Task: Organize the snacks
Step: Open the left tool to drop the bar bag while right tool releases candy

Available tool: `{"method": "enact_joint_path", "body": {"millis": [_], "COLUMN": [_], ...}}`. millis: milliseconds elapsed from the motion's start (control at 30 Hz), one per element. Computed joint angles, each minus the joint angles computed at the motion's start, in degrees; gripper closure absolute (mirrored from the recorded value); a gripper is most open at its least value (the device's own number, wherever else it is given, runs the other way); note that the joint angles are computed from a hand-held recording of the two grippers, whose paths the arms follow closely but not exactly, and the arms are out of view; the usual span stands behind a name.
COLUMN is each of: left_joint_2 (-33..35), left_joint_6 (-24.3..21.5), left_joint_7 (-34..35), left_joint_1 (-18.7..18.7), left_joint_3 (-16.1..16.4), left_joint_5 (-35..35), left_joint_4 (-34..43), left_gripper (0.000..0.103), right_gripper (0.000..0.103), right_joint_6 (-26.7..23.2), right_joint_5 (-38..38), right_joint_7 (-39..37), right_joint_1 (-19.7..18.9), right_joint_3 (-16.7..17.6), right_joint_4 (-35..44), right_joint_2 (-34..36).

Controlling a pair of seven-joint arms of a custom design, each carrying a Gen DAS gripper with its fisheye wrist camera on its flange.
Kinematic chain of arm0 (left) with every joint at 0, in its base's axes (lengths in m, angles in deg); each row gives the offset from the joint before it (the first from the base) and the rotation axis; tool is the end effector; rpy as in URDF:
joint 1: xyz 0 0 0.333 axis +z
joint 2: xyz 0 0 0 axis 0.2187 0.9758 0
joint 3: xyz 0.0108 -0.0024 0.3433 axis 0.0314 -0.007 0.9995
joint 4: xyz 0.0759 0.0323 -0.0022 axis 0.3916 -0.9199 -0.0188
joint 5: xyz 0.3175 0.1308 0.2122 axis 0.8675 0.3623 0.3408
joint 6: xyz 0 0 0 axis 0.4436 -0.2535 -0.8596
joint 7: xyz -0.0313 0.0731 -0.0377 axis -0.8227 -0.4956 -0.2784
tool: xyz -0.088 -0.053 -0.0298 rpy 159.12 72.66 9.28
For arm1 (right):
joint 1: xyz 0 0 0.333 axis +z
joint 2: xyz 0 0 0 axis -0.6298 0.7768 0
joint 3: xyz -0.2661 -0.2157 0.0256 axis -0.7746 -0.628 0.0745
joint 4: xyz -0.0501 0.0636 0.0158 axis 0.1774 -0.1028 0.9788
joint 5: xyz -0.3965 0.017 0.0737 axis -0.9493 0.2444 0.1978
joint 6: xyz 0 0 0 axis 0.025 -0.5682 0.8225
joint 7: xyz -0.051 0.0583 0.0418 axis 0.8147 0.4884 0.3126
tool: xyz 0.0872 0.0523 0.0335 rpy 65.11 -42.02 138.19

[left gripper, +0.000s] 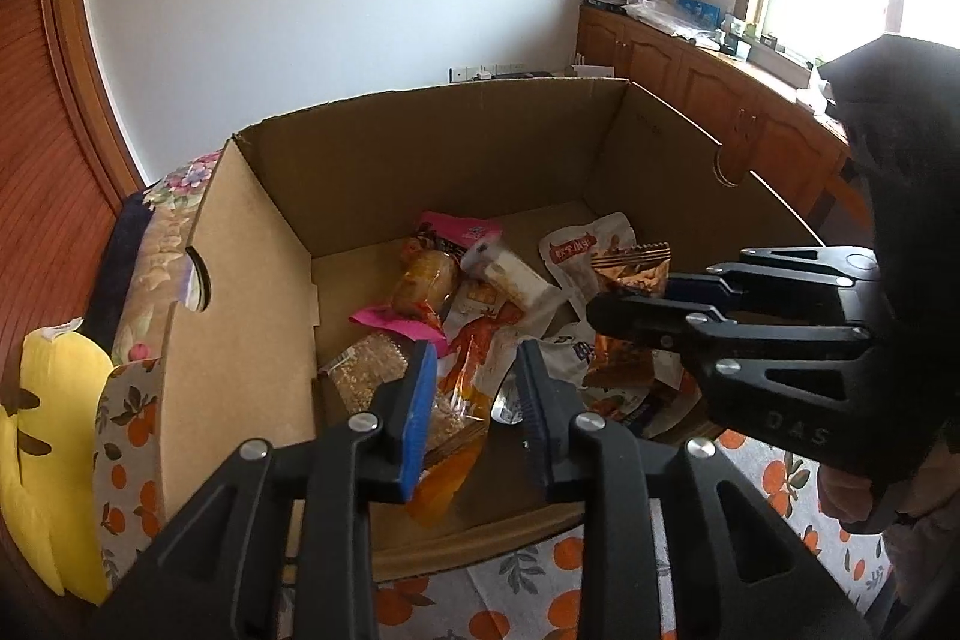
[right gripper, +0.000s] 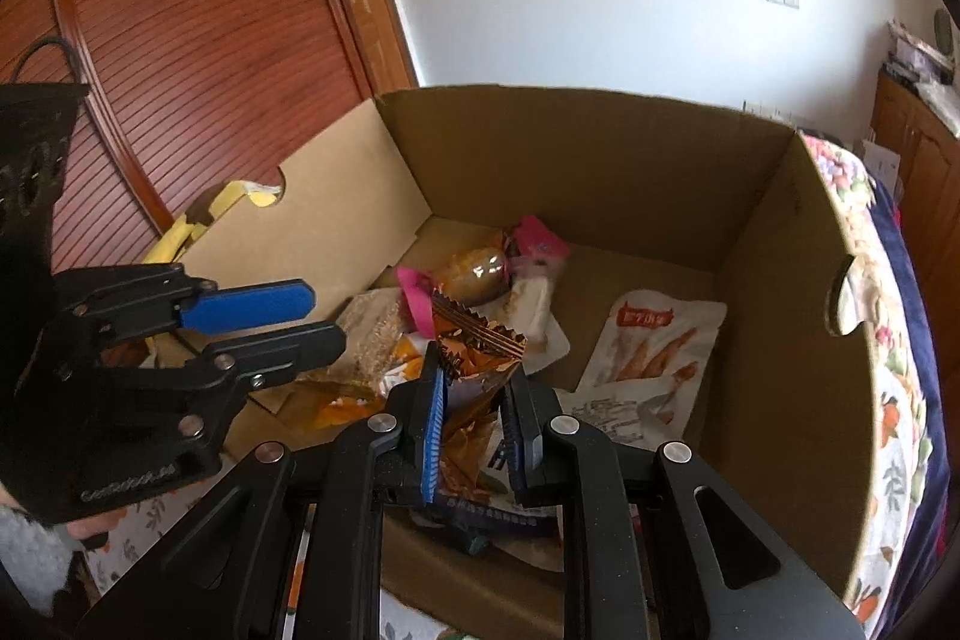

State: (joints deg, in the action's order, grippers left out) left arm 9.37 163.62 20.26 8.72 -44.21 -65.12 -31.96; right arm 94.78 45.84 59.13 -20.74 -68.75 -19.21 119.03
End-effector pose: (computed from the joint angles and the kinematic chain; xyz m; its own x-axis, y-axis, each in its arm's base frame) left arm 0.6681 -0.1382 0.5673 -0.2128 -0.9766 0.0298 -0.7169 0.1353 -0.6839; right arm 0.7211 0.3375 0.5304 0.5565 -0.8129 -0.1719 -0.6505 -0.2975 -0.6988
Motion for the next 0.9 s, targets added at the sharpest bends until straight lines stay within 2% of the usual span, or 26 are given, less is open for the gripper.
{"method": "enact_joint_path", "body": {"millis": [133,500,567,600,633,667,733,833,900], "left_joint_2": [0.2,0.6,0.5,0.5,0.5,0.4,0.3,0.3,0.2], "left_joint_6": [0.6,1.4,1.5,1.6,1.7,1.9,2.1,2.1,2.2], "left_joint_7": [-0.8,-1.4,-1.9,-2.1,-2.9,-3.4,-4.3,-5.2,-6.4], "left_joint_1": [-0.1,0.4,0.2,0.1,-0.2,-0.3,-0.5,-0.6,-0.8], "left_joint_3": [0.4,0.1,0.3,0.4,0.7,0.9,1.1,1.2,1.5], "left_joint_5": [0.7,-0.3,0.2,0.5,1.5,2.1,2.9,3.9,5.0], "left_joint_4": [0.0,-0.2,-0.3,-0.3,-0.4,-0.5,-0.7,-0.6,-0.8], "left_gripper": [0.073,0.069,0.069,0.069,0.069,0.069,0.069,0.069,0.065], "right_gripper": [0.086,0.083,0.074,0.064,0.048,0.043,0.042,0.034,0.03], "right_joint_6": [-1.7,-2.1,-1.7,-1.1,-0.3,0.3,0.4,1.0,3.1], "right_joint_5": [-0.7,-1.5,-2.4,-3.4,-4.4,-5.1,-5.8,-7.7,-9.3], "right_joint_7": [1.3,2.9,3.7,4.7,5.4,5.8,6.1,8.3,9.9], "right_joint_1": [0.4,0.7,1.1,1.7,2.2,2.4,2.3,3.0,3.5], "right_joint_3": [-0.7,-1.2,-1.8,-2.5,-3.0,-3.3,-3.2,-4.3,-5.2], "right_joint_4": [1.9,2.5,2.3,2.0,1.6,1.2,1.1,0.6,-1.1], "right_joint_2": [1.1,1.5,1.3,1.2,1.0,0.7,0.6,0.3,-0.7]}}
